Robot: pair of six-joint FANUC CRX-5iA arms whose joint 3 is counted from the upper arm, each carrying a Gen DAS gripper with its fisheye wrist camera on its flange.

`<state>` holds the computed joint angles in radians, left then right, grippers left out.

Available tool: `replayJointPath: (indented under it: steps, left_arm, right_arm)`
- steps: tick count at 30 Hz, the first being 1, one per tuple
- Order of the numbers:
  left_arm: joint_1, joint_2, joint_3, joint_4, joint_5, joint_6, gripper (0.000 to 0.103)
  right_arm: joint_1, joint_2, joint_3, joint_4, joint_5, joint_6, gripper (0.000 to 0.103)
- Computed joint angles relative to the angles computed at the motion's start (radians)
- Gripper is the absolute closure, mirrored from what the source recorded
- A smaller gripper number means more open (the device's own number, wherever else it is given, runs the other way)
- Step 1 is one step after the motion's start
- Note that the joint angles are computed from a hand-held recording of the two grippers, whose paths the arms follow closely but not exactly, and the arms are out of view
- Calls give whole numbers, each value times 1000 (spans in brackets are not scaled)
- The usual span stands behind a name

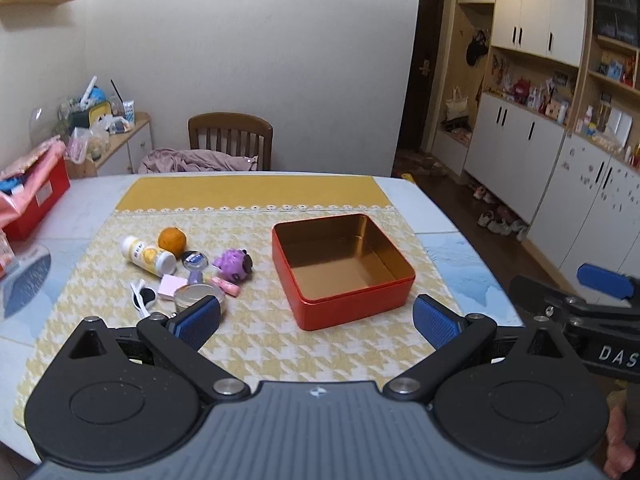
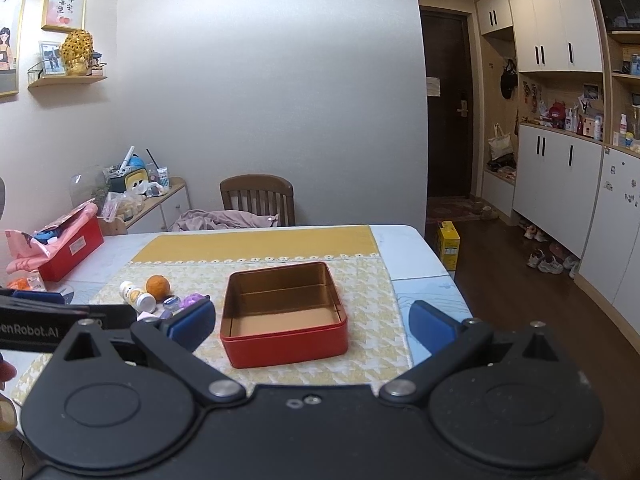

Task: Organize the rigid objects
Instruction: 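Move both tools toward the cluttered items beside the red tin box, then grasp the white bottle with the left tool while the right tool grasps the silver tin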

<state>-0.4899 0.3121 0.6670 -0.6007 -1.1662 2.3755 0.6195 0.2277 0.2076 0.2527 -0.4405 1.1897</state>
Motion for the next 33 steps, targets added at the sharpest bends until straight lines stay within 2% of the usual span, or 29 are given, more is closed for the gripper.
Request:
replayJointPath:
  steps: [9, 17, 20, 26, 30, 33]
  left_arm:
    - [-8, -27, -32, -25, 12, 70, 0]
    - [9, -39, -48, -31, -26, 122, 0]
    - [30, -63, -86, -28, -1, 141, 0]
    - [87, -92, -136, -61, 29, 113, 0]
    - [153, -110, -182, -79, 68, 77, 0]
    - [236, -129, -236, -18, 121, 27, 0]
  right_arm:
    - [-3, -3, 23, -90, -14, 97, 0]
    - [-3, 20, 77, -175, -45, 184, 0]
    - [-8, 40, 125, -245, -64, 240, 0]
    - [-20, 101, 244, -397, -124, 398, 0]
    - [1, 150, 301, -402, -139, 456, 1]
    - [15, 207, 386, -416, -197, 469, 2]
